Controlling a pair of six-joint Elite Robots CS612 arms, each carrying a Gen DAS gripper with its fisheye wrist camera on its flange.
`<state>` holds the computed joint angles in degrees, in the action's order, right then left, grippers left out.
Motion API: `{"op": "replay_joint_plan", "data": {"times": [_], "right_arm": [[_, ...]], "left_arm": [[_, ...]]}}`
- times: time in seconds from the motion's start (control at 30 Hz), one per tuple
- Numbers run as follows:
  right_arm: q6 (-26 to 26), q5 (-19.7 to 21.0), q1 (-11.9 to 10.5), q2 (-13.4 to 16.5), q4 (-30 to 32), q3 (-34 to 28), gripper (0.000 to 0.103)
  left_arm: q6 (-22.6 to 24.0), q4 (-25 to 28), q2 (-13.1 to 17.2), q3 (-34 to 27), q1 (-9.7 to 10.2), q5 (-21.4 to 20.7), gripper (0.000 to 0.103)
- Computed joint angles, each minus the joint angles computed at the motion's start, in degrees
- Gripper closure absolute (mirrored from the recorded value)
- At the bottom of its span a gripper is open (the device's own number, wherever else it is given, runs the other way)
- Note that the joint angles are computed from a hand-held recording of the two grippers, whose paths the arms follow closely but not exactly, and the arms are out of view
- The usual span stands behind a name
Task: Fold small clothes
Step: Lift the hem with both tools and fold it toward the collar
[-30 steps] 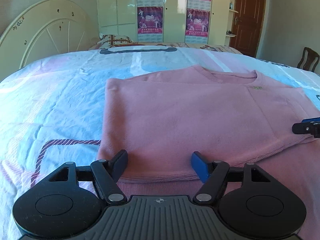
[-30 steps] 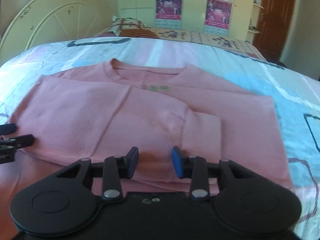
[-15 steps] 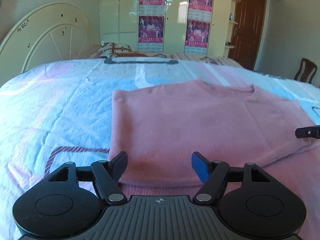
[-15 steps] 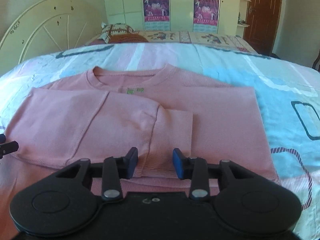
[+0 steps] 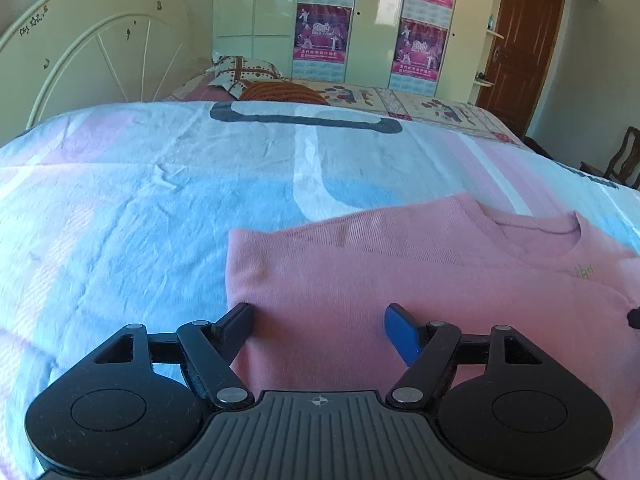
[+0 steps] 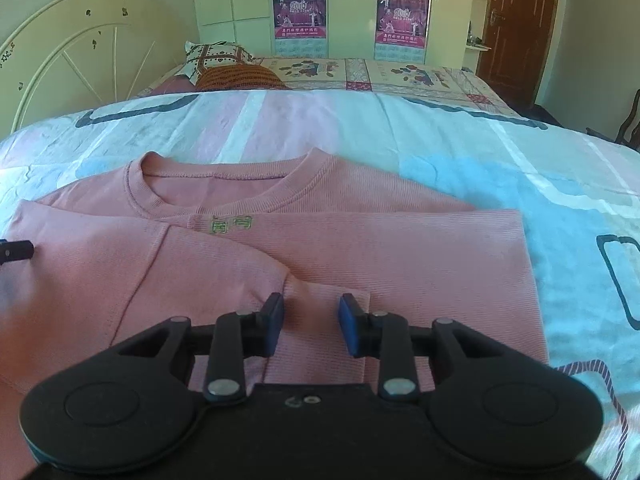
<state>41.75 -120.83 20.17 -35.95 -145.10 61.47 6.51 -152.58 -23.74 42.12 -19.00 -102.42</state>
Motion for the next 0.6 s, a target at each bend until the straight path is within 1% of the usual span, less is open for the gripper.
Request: {"op": "replay_joint_plan", "data": {"times": [0.03, 0.07, 0.1, 0.13, 0.17, 0.2, 0.23, 0.3, 0.33, 0.37, 0.4, 0.43, 0.53, 0.57, 0.6], "right_arm": [[-0.1, 0.0, 0.0, -0.1, -0.1, 0.0, 0.073], [-0.5, -0.6, 0.1, -0.3, -1.7, 0.5, 0.073], [-1.2, -1.7, 0.1, -0.6, -4.2, 1.2, 0.071], [-1.6, -3.9, 0.1, -1.0, -6.4, 2.2, 0.071], [-1.1, -5.4, -0.2, -1.4, -6.9, 2.9, 0.072], [0.5, -6.7, -0.7, -1.9, -6.5, 3.6, 0.077], [2.9, -7.8, -1.3, -2.4, -5.3, 4.4, 0.085], [6.2, -8.9, -2.7, -3.4, -3.7, 5.9, 0.088], [7.8, -8.9, -3.4, -3.8, -2.0, 6.5, 0.091], [9.2, -8.0, -4.1, -4.2, -0.6, 7.0, 0.092], [10.4, -6.7, -4.8, -4.6, 0.8, 7.6, 0.093], [11.5, -4.0, -5.6, -4.9, 2.3, 8.4, 0.097], [10.2, -2.8, -5.8, -5.4, -0.7, 10.3, 0.097], [10.1, -2.8, -5.7, -5.7, -0.8, 10.7, 0.097], [10.2, -2.8, -5.5, -6.0, -1.3, 11.1, 0.093]], "left_arm": [[-0.2, 0.4, 0.6, -1.3, -0.04, -0.2, 0.031], [-0.2, 0.1, 1.0, -2.1, 0.0, -0.6, 0.031], [0.0, -0.8, 1.4, -2.7, 0.01, -0.6, 0.031], [0.6, -1.1, 1.6, -3.0, -0.04, -0.4, 0.031], [1.4, -0.6, 2.0, -3.8, -0.12, -0.2, 0.031], [1.9, -0.1, 2.3, -4.4, -0.18, 0.0, 0.031], [2.4, 0.8, 2.7, -5.1, -0.25, 0.3, 0.031], [3.3, 2.7, 3.4, -6.4, -0.48, 1.2, 0.031], [3.9, 2.4, 3.4, -6.3, -0.63, 1.8, 0.029], [4.1, 2.0, 3.4, -6.0, -0.74, 2.1, 0.027], [4.0, 1.6, 3.2, -5.6, -0.83, 2.3, 0.026], [3.7, 1.5, 3.1, -5.4, -0.9, 2.5, 0.026], [3.4, 0.6, 2.8, -4.6, -0.93, 2.9, 0.025], [3.4, 0.3, 2.3, -3.9, -0.95, 2.9, 0.025], [3.8, -1.0, 1.3, -2.0, -0.84, 2.2, 0.025]]}}
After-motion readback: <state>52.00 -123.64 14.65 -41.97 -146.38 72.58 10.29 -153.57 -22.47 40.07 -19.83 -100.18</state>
